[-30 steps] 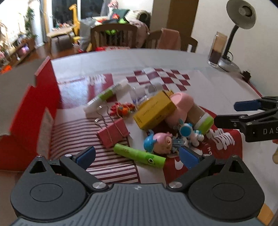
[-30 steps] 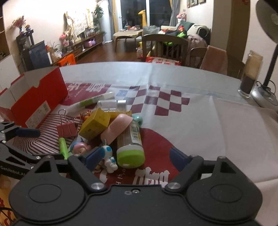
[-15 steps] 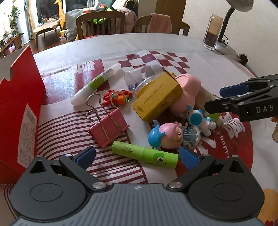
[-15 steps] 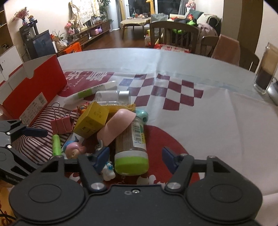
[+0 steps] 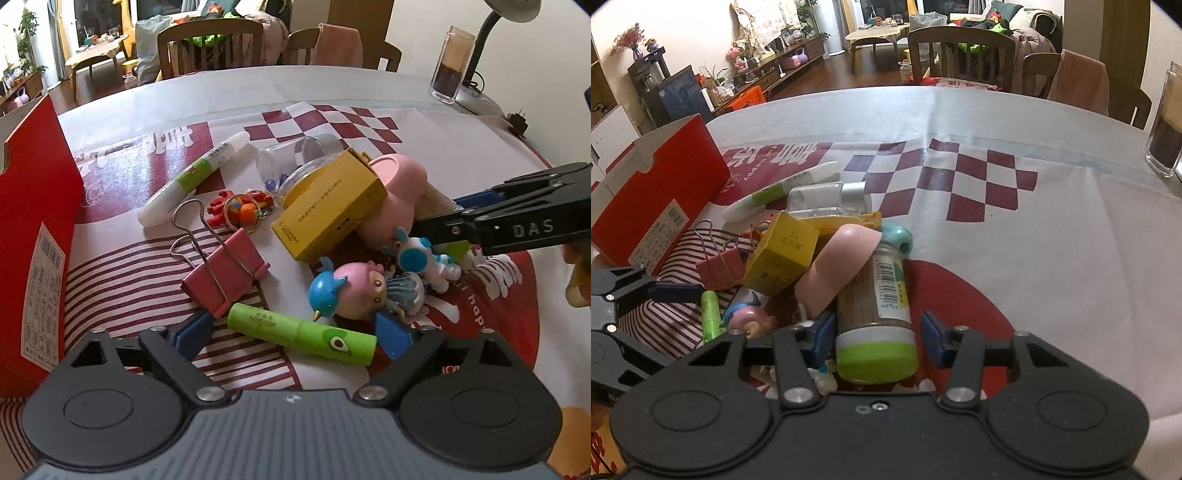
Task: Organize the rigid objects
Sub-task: 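Lift and carry the green stick with the left tool while the right tool carries the jar toward the box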
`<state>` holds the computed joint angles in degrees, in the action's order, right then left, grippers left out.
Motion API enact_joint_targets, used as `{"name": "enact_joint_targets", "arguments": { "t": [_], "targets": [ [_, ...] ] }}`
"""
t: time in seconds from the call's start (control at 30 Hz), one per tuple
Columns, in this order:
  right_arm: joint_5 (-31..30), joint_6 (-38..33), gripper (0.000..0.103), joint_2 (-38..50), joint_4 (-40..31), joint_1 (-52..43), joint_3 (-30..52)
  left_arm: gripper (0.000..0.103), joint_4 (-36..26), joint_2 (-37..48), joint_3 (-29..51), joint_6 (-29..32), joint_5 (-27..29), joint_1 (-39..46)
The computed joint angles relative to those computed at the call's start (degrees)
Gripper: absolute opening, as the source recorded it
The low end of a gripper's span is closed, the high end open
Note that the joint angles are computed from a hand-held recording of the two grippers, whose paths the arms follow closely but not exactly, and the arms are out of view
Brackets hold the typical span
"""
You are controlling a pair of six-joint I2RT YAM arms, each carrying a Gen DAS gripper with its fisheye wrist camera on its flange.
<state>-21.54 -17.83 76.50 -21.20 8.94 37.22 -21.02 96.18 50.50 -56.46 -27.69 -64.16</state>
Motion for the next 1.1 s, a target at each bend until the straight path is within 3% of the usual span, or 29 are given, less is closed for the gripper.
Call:
{"name": "enact_joint_targets", "arguments": {
  "t": [0.1, 0.47, 0.8, 1.1],
  "targets": [
    [0.2, 0.6, 0.045, -0.3, 0.4, 0.2, -0.4, 0.082, -0.2, 0.1, 0.5, 0.3, 0.0, -0.3],
    [0.4, 0.7, 0.044, -4.9, -2.6, -1.8, -2.0, 0.082, -4.9, -0.1, 2.3, -4.4, -1.7, -1.7],
    [-2.7, -0.2, 0.044, -15.0, -12.4, -8.2, -1.9, 0.082, -12.6, -4.7, 4.0, -13.2, -6.2, -5.8],
    [0.4, 5.0, 0.045, -24.5, -21.3, -0.1, 1.9, 0.082, -21.7, -11.3, 6.1, -19.2, -10.1, -8.7]
  ]
}}
